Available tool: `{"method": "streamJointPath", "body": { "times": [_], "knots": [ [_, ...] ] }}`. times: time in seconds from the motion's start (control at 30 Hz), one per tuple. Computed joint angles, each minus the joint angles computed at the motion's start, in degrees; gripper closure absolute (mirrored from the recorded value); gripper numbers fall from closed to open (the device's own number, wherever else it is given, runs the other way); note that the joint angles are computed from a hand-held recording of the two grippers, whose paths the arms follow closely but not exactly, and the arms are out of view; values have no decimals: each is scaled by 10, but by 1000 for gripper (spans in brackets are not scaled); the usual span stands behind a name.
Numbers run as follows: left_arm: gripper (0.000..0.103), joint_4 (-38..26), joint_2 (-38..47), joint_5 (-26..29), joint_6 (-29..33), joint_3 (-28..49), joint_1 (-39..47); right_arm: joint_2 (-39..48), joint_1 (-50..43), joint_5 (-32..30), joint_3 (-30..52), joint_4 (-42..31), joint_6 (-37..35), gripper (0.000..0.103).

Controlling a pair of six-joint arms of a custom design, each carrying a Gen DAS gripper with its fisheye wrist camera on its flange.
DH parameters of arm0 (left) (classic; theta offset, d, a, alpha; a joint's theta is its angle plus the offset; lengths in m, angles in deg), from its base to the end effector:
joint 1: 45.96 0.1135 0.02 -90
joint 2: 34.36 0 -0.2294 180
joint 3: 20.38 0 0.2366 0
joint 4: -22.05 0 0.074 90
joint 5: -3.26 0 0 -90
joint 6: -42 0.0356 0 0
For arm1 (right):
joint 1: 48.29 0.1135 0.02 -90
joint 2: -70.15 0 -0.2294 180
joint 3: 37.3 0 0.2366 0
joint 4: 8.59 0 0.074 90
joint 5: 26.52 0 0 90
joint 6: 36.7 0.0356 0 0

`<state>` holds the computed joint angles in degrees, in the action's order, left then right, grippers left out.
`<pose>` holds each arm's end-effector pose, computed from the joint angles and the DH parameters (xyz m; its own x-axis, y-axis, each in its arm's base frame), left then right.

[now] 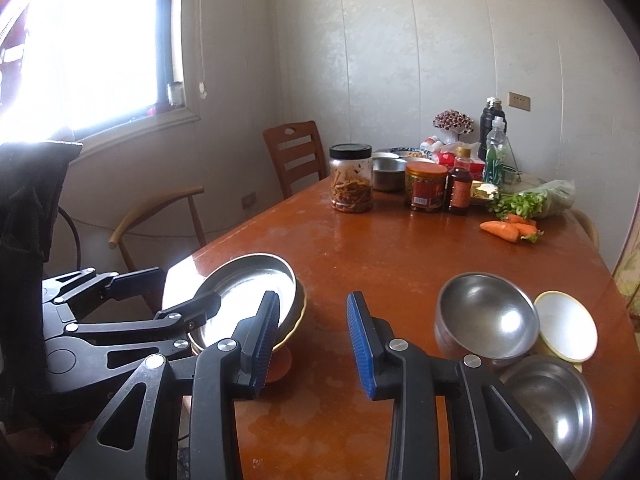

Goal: Organize plates and bowls

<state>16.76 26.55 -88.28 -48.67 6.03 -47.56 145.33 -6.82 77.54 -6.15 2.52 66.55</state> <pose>0.1876 -0.0043 0.1098 -0.6398 0.0062 -0.7685 -0.0002 1.0000 0.0082 0.1725 0.1409 0.1118 -0.5086 -0.1528 -0.8473 -0.3832 0.9214 0.0639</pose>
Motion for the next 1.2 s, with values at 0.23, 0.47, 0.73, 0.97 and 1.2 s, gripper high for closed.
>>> {"method": "streamJointPath", "body": {
  "times": [0.23, 0.47, 0.73, 0.97, 1.2],
  "knots": [
    [41, -36, -36, -62, -36, 7, -90, -152, -36, -12, -59, -68, -4, 58],
    [40, -55, -23, -102, -81, 35, -186, -332, -115, -61, -109, -178, -20, 52],
    [37, -27, 60, -140, -125, 80, -289, -545, -270, -169, -137, -361, -53, 50],
    [36, 4, 167, -147, -143, 130, -348, -611, -479, -313, -147, -447, -122, 45],
    [36, 15, 239, -133, -155, 168, -374, -485, -656, -407, -145, -386, -210, 44]
  ]
}}
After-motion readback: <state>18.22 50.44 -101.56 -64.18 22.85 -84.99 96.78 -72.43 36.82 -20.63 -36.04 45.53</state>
